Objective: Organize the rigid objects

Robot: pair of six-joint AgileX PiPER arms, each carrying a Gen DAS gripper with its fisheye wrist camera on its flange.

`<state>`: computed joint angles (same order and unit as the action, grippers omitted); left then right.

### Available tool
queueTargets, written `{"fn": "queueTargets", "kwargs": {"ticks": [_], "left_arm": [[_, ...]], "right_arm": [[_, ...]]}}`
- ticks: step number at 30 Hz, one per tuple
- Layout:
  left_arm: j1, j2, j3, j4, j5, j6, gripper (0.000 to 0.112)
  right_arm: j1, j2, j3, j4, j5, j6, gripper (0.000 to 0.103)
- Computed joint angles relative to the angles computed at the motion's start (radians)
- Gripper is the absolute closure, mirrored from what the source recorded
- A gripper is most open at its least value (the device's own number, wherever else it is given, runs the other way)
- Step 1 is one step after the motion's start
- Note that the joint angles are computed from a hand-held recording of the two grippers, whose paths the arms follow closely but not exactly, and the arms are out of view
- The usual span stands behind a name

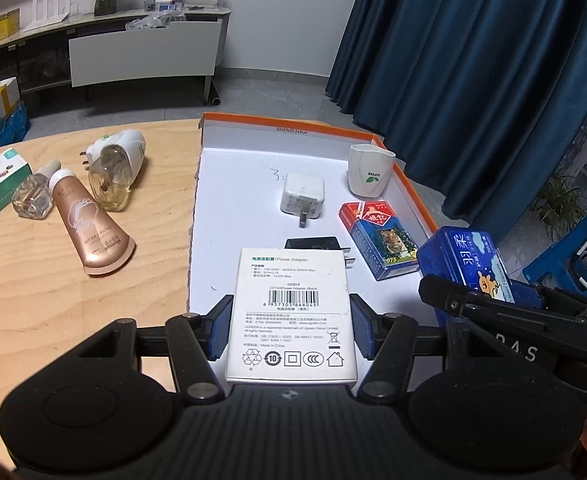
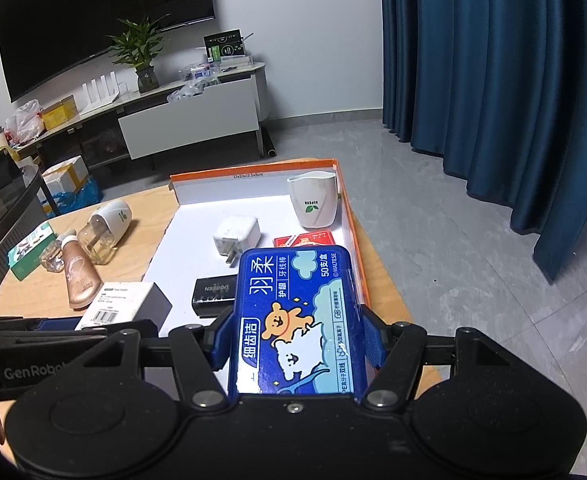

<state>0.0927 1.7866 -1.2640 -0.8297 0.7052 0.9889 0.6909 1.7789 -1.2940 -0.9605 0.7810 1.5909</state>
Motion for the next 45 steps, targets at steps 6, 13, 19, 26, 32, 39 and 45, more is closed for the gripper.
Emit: {"fn": "queueTargets", "kwargs": {"ticks": [6,13,19,26,32,39,45], "left_arm": [[0.001,-0.003,0.002,0.0,-0.001,-0.002,0.052],[0.001,-0.003,0.0,0.005,0.0,-0.008,0.052],[0.001,-0.001,-0.001,0.008,0.001,-0.01,0.052],[0.0,0.001,-0.002,0.014,-0.002,-0.019,0.052],[0.0,0.001,-0.003,0.017,-0.002,-0.021,0.052],[0.002,0.006,-0.002,0.016,-0.002,-0.019,0.052],[0.001,0.009,-0.005,0.019,-0.001,-0.023,0.052]], "right_arm": [[0.004,0.001,-0.005,0.008,0.004,-0.008,0.029],[0.0,0.008,-0.015,0.018,0.004,-0.018,0.029],[0.001,0.011,-0.019,0.023,0.004,-0.022,0.029],[0.002,0.015,-0.02,0.031,0.002,-0.027,0.029],[0.001,0.021,-0.028,0.041,0.0,-0.035,0.029],[-0.001,0.02,-0.029,0.043,-0.001,-0.039,0.029],[-0.004,0.027,-0.032,0.049,-0.006,-0.043,0.029]]}}
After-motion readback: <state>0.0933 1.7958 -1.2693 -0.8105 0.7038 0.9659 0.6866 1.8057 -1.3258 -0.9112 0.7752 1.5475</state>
